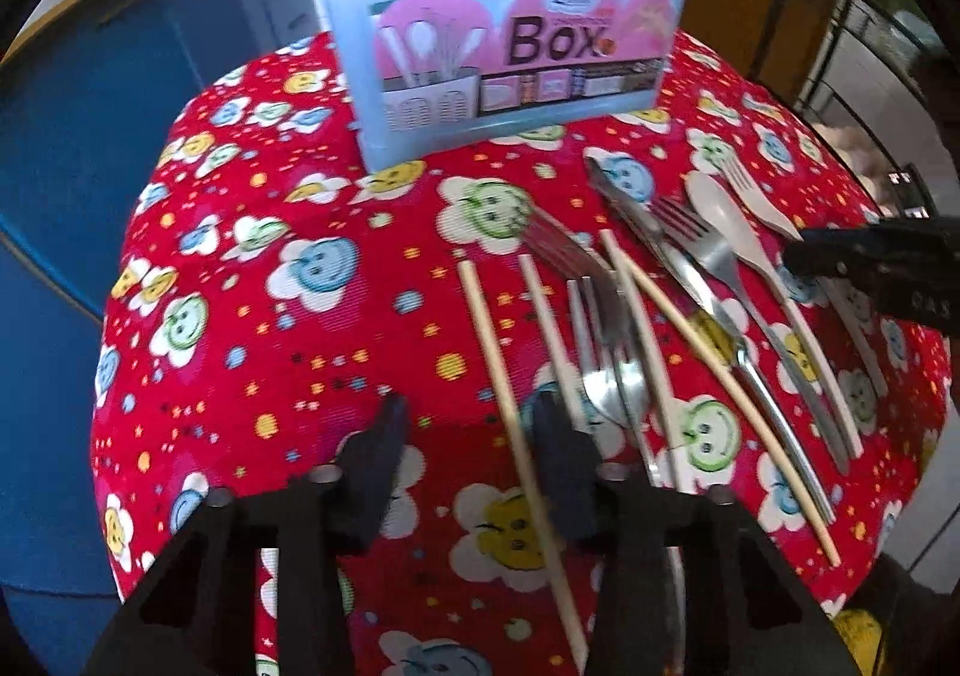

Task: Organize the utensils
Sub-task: 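Grasp a wooden chopstick with the left tool while the right tool grasps a white plastic fork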

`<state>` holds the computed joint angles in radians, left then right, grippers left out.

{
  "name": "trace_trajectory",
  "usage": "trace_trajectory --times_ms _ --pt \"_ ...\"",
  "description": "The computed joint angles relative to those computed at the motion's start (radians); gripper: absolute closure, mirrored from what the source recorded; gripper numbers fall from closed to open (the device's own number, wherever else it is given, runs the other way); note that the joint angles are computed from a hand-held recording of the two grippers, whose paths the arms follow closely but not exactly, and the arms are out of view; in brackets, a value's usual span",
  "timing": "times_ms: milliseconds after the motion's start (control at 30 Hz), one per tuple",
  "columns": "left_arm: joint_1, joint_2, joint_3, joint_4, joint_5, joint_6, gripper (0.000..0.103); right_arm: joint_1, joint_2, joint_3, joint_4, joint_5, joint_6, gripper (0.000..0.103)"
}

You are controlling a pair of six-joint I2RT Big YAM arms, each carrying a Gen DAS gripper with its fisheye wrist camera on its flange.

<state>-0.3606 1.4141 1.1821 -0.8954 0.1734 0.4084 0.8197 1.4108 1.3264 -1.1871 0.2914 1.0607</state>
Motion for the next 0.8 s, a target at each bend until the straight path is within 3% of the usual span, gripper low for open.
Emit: trace_trajectory --times_ms 100,200,567,800 --pt "-0.009 0.005 0.013 -0.033 0.014 0.004 0.085 -0.014 -0.011 -0.011 0.015 -0.03 -0.009 0.095" --pt "-0.009 0.016 0.028 -0.054 0.028 -0.002 0.093 -0.014 -0.022 -0.023 0.031 -0.039 -0.003 0.096" --pt "0.04 0.021 0.047 -0.092 0.144 -0.075 0.099 0.013 -0.079 -0.07 0.109 -0.013 0.024 0.096" --pt "0.075 -0.041 0.014 -0.026 0.226 -0.149 0.099 0.049 -0.134 -0.105 0.176 0.09 0.032 0.096"
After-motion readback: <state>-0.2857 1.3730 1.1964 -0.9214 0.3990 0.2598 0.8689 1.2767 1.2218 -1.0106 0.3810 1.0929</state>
